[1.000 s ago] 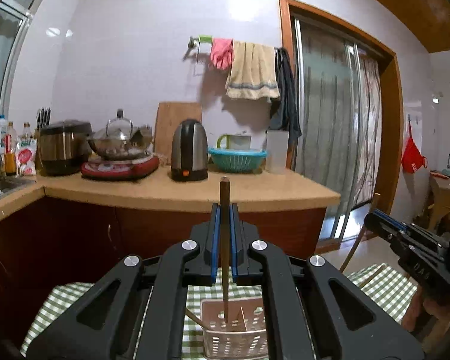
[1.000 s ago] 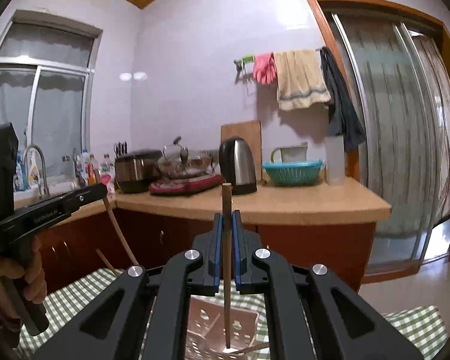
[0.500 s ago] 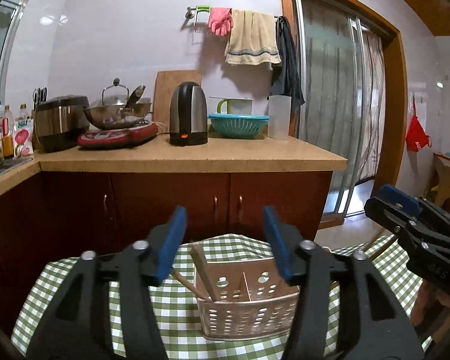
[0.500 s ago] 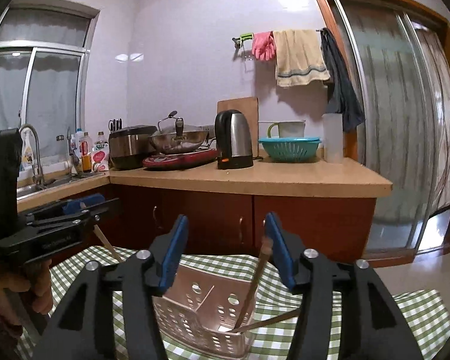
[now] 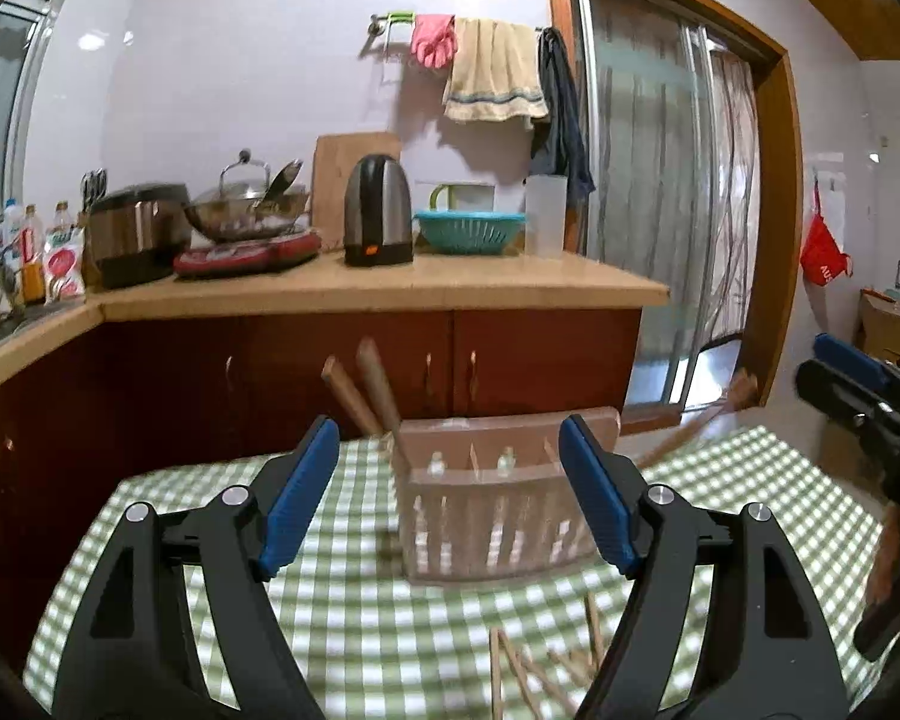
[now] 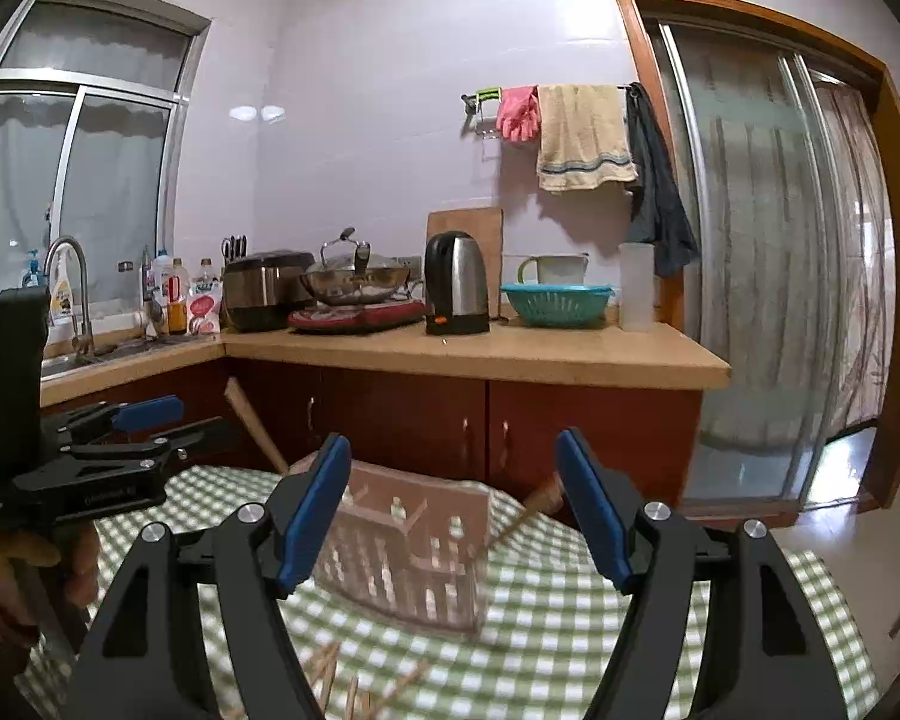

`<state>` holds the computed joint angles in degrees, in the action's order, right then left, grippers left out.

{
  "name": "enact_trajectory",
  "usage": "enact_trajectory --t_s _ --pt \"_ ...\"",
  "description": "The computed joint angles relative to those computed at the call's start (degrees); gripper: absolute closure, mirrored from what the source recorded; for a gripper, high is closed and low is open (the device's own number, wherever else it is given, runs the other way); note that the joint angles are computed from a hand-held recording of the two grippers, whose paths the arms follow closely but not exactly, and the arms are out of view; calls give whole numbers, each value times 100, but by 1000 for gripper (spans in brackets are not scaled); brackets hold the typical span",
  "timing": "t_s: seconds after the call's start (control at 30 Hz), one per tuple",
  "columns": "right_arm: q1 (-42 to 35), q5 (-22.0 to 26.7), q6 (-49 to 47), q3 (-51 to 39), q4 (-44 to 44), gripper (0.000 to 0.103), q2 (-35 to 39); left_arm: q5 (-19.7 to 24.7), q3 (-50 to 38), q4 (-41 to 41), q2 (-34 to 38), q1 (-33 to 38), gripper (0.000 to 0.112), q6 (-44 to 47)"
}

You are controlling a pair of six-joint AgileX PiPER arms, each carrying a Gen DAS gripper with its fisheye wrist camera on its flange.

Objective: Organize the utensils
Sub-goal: 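Open the left tool while the right tool opens, releasing chopsticks into the holder, then withdraw both open tools from the holder back over the loose chopsticks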

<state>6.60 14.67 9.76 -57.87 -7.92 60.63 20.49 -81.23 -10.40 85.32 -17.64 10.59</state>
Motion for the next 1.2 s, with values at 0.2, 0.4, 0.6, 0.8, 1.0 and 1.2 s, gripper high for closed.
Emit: enact_trajectory --t_s 0.2,0.4,0.6,0.8,1.0,1.2 --pt "301 274 1305 1176 -1162 34 -901 -120 1355 325 -776 50 38 -384" --pt "824 668 2485 2309 -2245 34 -1716 -151 2581 1114 -1431 -52 38 -1267" --pt "921 795 2134 3120 -1753 40 -2320 -148 3492 1461 -1872 -149 38 -1682" --pt "725 717 989 3571 -611 49 -2515 -208 4140 1991 -1996 -342 40 -2328" --pt "943 753 762 3723 -446 54 -2478 -267 4467 2009 -1822 -407 46 -2488" --pt "1216 819 1553 3739 -1163 54 -2523 -173 4531 3391 -1990 -831 47 -3856"
